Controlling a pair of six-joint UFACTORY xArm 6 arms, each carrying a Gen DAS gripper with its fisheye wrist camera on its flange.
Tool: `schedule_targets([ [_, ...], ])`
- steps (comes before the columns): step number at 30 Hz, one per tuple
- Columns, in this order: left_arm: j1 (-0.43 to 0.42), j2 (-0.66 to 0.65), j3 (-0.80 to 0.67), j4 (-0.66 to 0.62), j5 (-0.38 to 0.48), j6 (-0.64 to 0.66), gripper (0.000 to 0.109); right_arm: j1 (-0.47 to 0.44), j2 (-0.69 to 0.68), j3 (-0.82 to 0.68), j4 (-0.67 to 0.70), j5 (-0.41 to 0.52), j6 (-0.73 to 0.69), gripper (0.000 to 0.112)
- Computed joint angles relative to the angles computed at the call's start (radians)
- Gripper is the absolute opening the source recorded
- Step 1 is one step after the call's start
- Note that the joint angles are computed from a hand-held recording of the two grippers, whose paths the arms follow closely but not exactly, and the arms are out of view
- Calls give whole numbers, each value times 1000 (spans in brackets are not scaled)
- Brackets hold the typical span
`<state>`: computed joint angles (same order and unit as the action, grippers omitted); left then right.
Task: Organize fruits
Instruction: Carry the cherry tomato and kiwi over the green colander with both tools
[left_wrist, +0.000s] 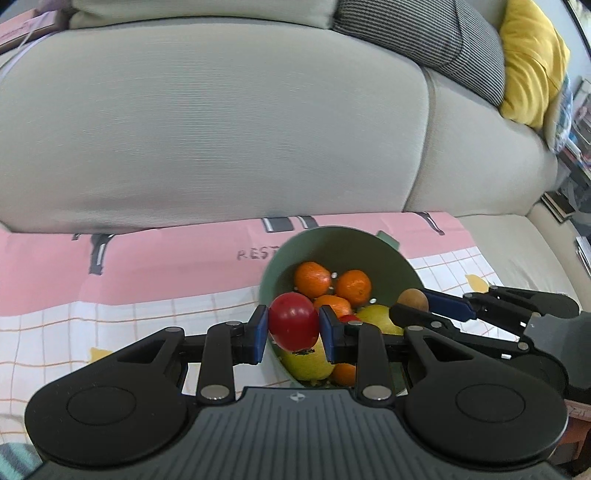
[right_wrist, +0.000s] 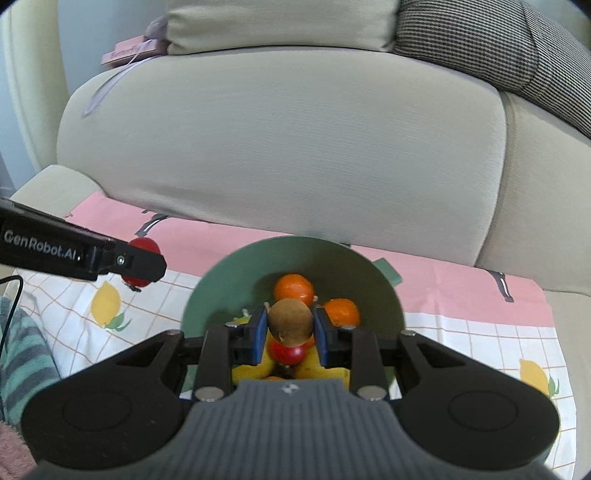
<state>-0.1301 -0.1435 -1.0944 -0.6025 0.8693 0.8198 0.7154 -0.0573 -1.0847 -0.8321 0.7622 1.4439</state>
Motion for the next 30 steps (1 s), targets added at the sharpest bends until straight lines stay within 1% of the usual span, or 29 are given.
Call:
schedule_targets([
  [5,-3,44,-47,-53,74,1,32,-26,-16,30,-20,-29,16,23],
  [7,-11,61,-60,-55,84,-4,32,-35,-21,43,-29,-39,22,23],
  [12,-39,94,-81,-40,90,-9,32,-61,-34,81,-33,-62,35,23],
  [17,-66,139,-108,-3,85,-40,32,-89,-32,108,-27,-110,34,23],
  [22,-88,189,-139,35,72,-80,32,-109,-2,103,-34,-158,11,23],
  [30,-110,280,-196,97,64,-153,32,-144,60,85,0,-222,-29,23],
])
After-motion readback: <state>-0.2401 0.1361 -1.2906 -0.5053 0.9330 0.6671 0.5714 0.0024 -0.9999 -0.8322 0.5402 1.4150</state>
